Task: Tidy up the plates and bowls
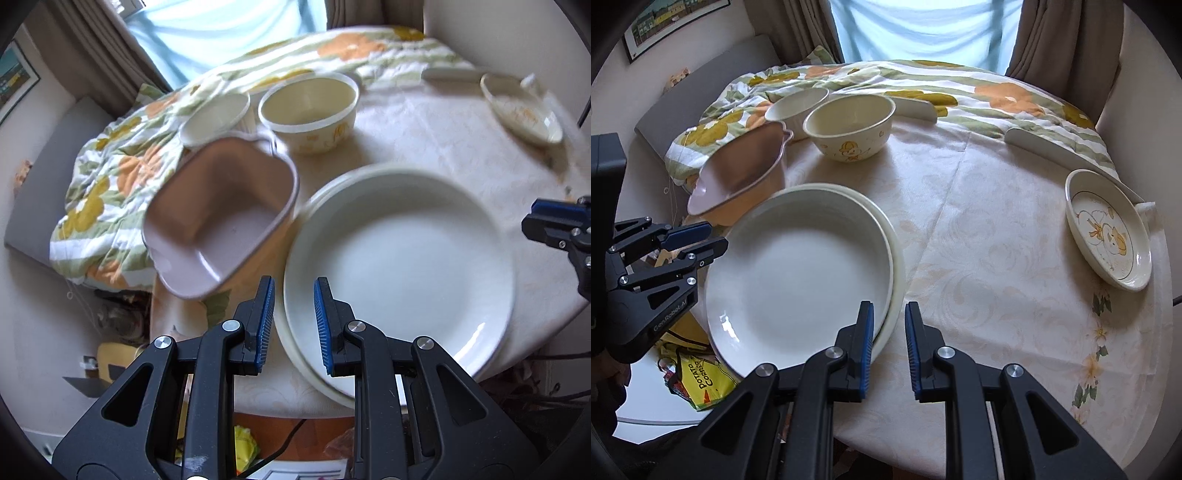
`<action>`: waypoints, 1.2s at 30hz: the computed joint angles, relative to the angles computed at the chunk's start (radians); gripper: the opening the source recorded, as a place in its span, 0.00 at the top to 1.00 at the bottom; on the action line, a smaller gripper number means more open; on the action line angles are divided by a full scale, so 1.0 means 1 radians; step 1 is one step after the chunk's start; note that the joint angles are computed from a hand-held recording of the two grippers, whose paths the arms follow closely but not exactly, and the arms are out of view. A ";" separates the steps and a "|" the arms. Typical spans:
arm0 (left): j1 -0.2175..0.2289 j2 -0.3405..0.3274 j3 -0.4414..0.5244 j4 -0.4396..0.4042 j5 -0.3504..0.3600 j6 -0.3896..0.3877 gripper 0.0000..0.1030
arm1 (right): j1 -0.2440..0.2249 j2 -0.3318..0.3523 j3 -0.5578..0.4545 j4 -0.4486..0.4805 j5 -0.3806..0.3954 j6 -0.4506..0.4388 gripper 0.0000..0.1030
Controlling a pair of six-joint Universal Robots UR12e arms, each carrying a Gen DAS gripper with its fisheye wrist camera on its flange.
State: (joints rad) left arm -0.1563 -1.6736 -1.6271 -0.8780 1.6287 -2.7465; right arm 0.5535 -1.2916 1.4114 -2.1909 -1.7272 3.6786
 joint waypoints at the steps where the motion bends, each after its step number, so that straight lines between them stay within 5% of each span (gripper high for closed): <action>1: 0.004 0.007 0.007 0.007 -0.034 -0.005 0.82 | -0.002 -0.013 0.009 -0.011 -0.009 0.022 0.85; 3: 0.012 0.017 0.022 0.025 -0.109 -0.014 0.70 | -0.007 -0.041 0.031 -0.031 -0.015 0.072 0.84; 4: 0.015 0.020 0.031 0.037 -0.151 -0.018 0.60 | -0.009 -0.054 0.041 -0.036 -0.025 0.096 0.74; 5: 0.016 0.021 0.037 0.056 -0.190 -0.018 0.24 | -0.009 -0.073 0.055 -0.041 -0.046 0.129 0.61; 6: 0.015 0.023 0.039 0.082 -0.219 -0.016 0.01 | -0.008 -0.086 0.066 -0.046 -0.064 0.150 0.24; 7: 0.015 0.025 0.036 0.120 -0.253 -0.013 0.00 | -0.006 -0.107 0.085 -0.057 -0.091 0.180 0.04; 13: -0.021 -0.046 0.170 -0.014 -0.468 0.063 0.00 | -0.001 -0.203 0.142 0.023 -0.223 0.377 0.03; 19: -0.076 -0.179 0.386 -0.240 -0.625 0.135 0.01 | -0.032 -0.269 0.171 0.065 -0.292 0.446 0.03; 26: -0.155 -0.375 0.633 -0.436 -0.587 0.177 0.02 | -0.134 -0.298 0.274 -0.067 -0.188 0.531 0.03; 29: -0.187 -0.463 0.730 -0.521 -0.517 0.170 0.16 | -0.178 -0.295 0.331 -0.148 -0.112 0.585 0.05; 36: -0.234 -0.624 0.913 -0.680 -0.440 0.190 0.47 | -0.261 -0.253 0.374 -0.226 0.006 0.653 0.36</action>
State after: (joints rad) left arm -0.3902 -2.2975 -0.7141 -1.5584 1.1884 -2.5563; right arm 0.2925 -1.5450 1.7854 -2.4167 -1.7210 4.3320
